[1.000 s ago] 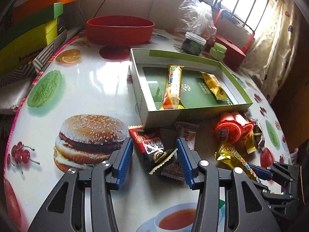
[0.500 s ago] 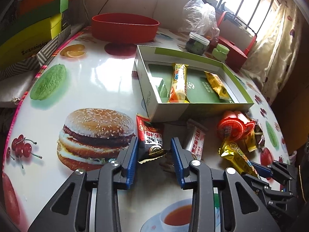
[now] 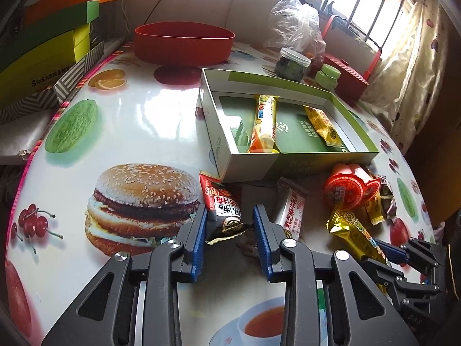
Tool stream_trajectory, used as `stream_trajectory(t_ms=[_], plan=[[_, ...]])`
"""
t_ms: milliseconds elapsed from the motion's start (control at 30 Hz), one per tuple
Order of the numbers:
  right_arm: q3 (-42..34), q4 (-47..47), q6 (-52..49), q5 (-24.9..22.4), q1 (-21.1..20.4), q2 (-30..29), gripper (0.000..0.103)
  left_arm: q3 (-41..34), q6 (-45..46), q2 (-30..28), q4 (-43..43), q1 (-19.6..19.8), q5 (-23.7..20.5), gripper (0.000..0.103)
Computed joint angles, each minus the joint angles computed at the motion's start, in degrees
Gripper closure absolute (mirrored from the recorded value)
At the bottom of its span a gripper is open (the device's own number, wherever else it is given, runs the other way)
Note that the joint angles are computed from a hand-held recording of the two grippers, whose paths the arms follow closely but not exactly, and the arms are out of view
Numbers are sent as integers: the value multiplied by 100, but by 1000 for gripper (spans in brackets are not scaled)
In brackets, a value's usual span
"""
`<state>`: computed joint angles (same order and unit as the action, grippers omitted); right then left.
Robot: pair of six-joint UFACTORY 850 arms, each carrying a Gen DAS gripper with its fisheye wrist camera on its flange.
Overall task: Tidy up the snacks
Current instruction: 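Grasp the red-white snack packet with the left tool while the right tool holds the gold bar, then carry the red-white packet and gold bar into the box with both tools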
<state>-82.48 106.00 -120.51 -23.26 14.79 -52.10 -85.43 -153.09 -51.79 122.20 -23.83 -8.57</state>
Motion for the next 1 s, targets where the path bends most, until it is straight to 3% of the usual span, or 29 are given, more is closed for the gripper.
stream_trajectory(t_ms=[600,1000], plan=[[266,562,-639,-60,44,194,81,533,-1150,393,1079,-149,-306,71],[587,1012,-1245,-513,-29,435,81,865,-1560,707,1536,-264,-606,71]])
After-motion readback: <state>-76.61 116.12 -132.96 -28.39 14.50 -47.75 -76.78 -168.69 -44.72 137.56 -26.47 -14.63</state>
